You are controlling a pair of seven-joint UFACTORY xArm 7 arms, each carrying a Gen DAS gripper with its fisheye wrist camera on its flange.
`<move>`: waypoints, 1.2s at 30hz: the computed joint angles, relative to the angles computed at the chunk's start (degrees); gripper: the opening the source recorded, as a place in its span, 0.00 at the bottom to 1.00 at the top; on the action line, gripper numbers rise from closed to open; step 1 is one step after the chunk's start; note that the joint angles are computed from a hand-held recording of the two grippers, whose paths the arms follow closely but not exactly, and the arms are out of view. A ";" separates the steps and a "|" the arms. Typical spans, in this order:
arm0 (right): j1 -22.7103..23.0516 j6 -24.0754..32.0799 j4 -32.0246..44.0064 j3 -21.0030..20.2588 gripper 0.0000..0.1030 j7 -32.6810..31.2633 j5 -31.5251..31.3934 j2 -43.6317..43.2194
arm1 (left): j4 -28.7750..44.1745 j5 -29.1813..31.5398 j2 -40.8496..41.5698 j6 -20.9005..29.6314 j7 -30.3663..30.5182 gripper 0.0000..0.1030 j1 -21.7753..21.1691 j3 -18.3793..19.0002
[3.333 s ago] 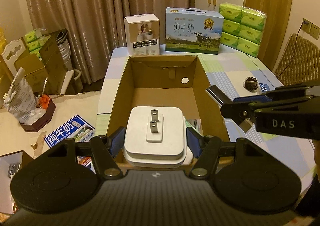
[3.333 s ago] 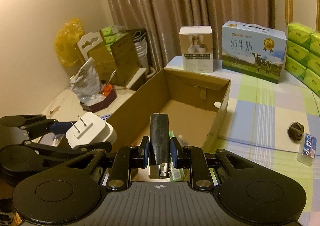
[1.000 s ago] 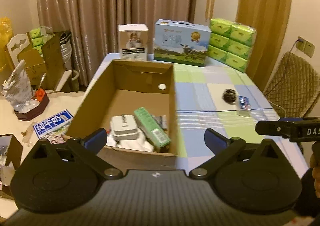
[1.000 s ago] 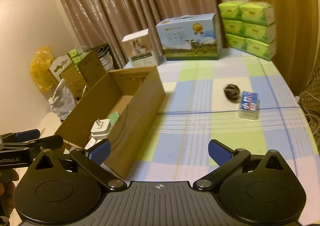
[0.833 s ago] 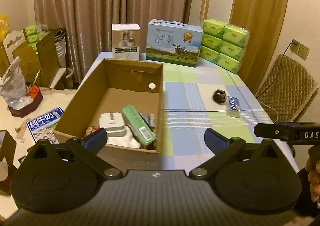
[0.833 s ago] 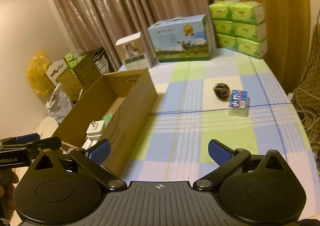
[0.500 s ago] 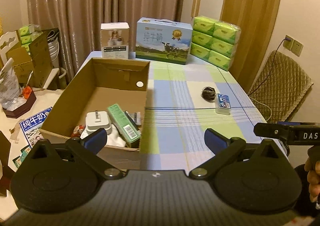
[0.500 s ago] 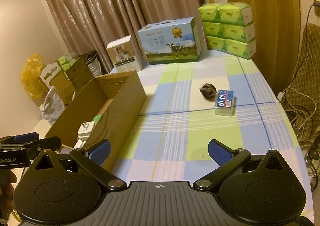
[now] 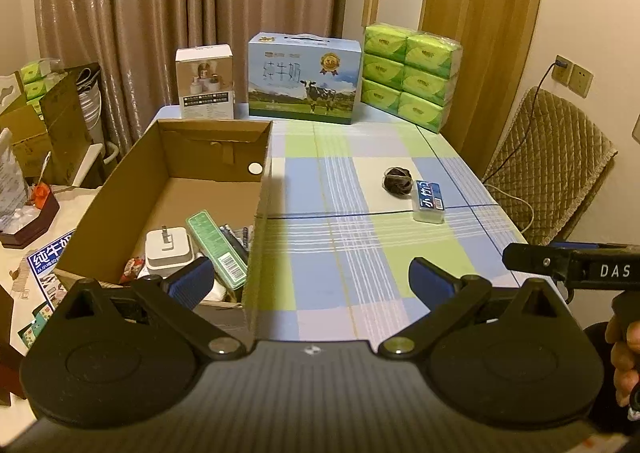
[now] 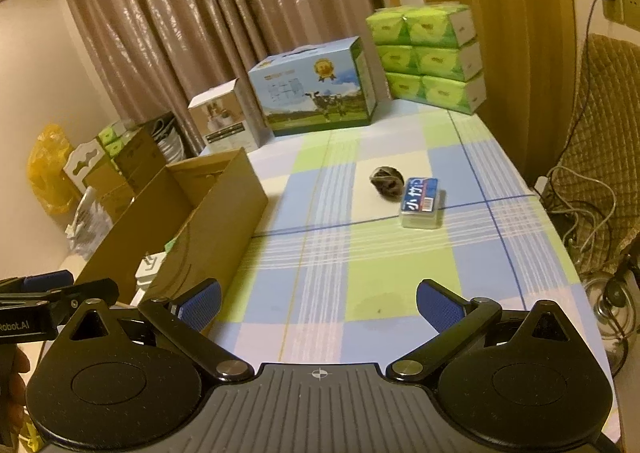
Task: Organize objects
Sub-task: 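Move both tools back over the table toward the pouch and plastic box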
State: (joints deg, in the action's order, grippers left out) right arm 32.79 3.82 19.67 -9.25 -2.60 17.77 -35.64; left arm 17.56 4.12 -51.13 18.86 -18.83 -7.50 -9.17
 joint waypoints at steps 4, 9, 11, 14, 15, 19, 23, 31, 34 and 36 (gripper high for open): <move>-0.59 -0.01 -0.27 -0.85 0.98 -0.25 0.05 -0.05 | 0.49 -0.08 1.65 -0.74 -0.38 0.99 -0.40 -0.43; -0.98 -0.27 -0.54 -1.87 0.98 -0.75 0.27 0.15 | 1.26 0.07 4.13 -2.18 -1.05 0.99 -0.86 -1.19; -1.29 -0.39 -0.83 -1.98 0.98 -0.86 0.27 0.14 | 1.63 0.13 5.25 -2.84 -1.13 0.99 -1.19 -1.22; -1.25 -0.80 -0.82 -2.68 0.98 -1.15 0.44 0.65 | 1.98 0.20 6.55 -3.61 -1.28 0.99 -1.66 -1.47; -1.30 -0.91 -0.84 -2.90 0.98 -1.32 0.42 0.78 | 2.09 0.24 7.06 -4.03 -1.38 0.99 -1.75 -1.60; -1.51 -1.75 -0.81 -3.96 0.98 -1.89 0.50 1.59 | 2.82 0.48 9.35 -5.41 -2.12 0.99 -1.68 -2.28; -1.79 -2.79 -0.63 -5.09 0.98 -2.36 0.37 2.75 | 3.47 1.07 11.63 -7.30 -3.17 0.99 -1.20 -3.19; 0.75 -6.86 2.37 -10.14 0.98 -4.68 -0.36 8.24 | 7.05 4.57 19.38 -14.10 -6.84 0.99 4.04 -8.36; 5.15 -9.21 4.80 -15.26 0.98 -5.65 -0.68 12.09 | 10.12 6.61 24.44 -15.95 -7.88 0.99 6.70 -10.48; 10.46 -10.59 6.86 -20.93 0.98 -6.31 -1.01 14.65 | 12.39 8.54 27.75 -16.63 -8.90 0.99 9.36 -12.64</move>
